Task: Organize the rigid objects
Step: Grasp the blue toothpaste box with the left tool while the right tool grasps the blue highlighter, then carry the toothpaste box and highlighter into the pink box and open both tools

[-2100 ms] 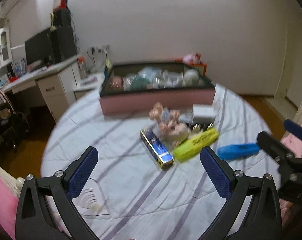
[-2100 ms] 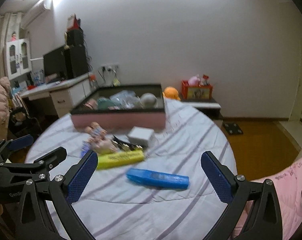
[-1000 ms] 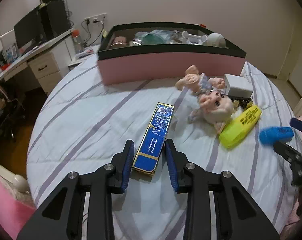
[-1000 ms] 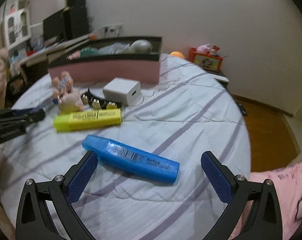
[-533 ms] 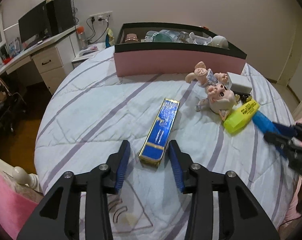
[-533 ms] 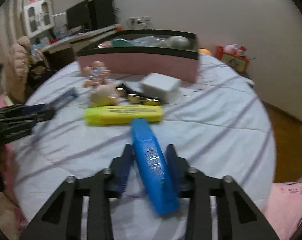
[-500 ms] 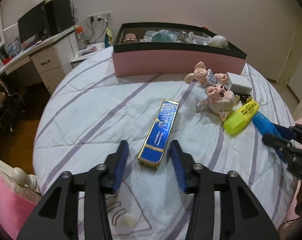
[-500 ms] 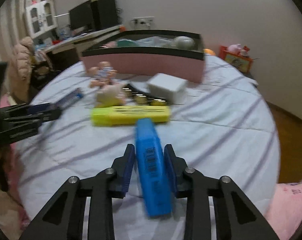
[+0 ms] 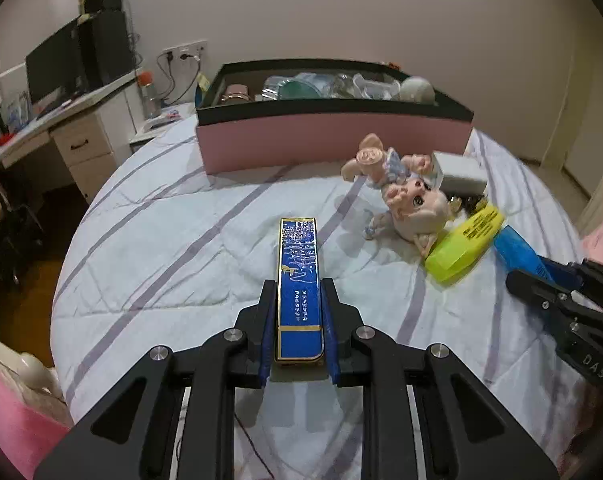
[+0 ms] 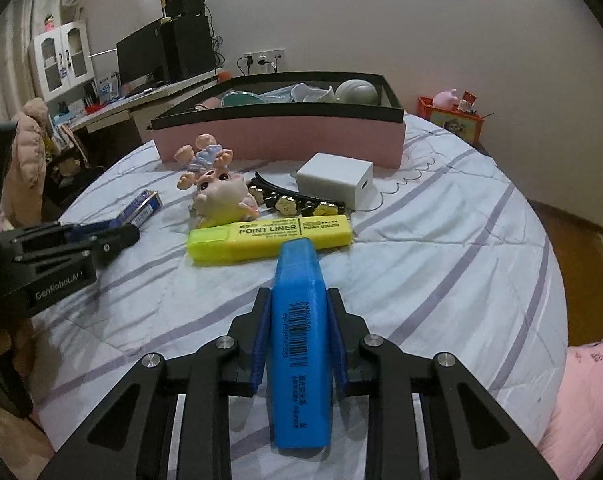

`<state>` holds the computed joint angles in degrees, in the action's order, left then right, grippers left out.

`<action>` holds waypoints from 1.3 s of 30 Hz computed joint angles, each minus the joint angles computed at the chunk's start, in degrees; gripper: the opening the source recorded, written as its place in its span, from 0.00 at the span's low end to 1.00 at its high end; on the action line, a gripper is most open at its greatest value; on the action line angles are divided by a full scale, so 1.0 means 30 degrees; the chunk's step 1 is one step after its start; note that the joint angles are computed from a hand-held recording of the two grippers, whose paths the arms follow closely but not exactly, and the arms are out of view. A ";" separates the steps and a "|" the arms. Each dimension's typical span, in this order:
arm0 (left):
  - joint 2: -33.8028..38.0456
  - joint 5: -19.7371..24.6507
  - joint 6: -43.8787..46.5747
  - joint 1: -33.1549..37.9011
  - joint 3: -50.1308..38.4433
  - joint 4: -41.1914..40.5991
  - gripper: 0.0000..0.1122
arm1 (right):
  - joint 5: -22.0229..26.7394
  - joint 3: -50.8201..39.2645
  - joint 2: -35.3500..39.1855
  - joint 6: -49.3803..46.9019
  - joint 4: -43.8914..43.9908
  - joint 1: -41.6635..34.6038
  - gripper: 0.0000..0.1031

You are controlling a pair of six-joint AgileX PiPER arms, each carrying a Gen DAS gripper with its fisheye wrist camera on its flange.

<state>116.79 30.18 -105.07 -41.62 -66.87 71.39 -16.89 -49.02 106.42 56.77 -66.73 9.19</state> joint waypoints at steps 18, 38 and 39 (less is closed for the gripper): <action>-0.3488 0.3735 -0.1552 -0.3161 0.1068 0.1167 0.18 | -0.0514 0.1480 -0.4150 -0.3446 0.5760 0.2839 0.26; -0.5530 1.0129 -0.0988 -0.6766 -0.0560 0.3258 0.18 | -0.0085 0.2404 -0.8858 -0.8804 1.1688 0.3828 0.26; -0.5585 1.0351 -0.1032 -0.6878 -0.0570 0.3470 0.18 | -0.0111 0.2396 -0.8978 -0.8817 1.1699 0.3860 0.26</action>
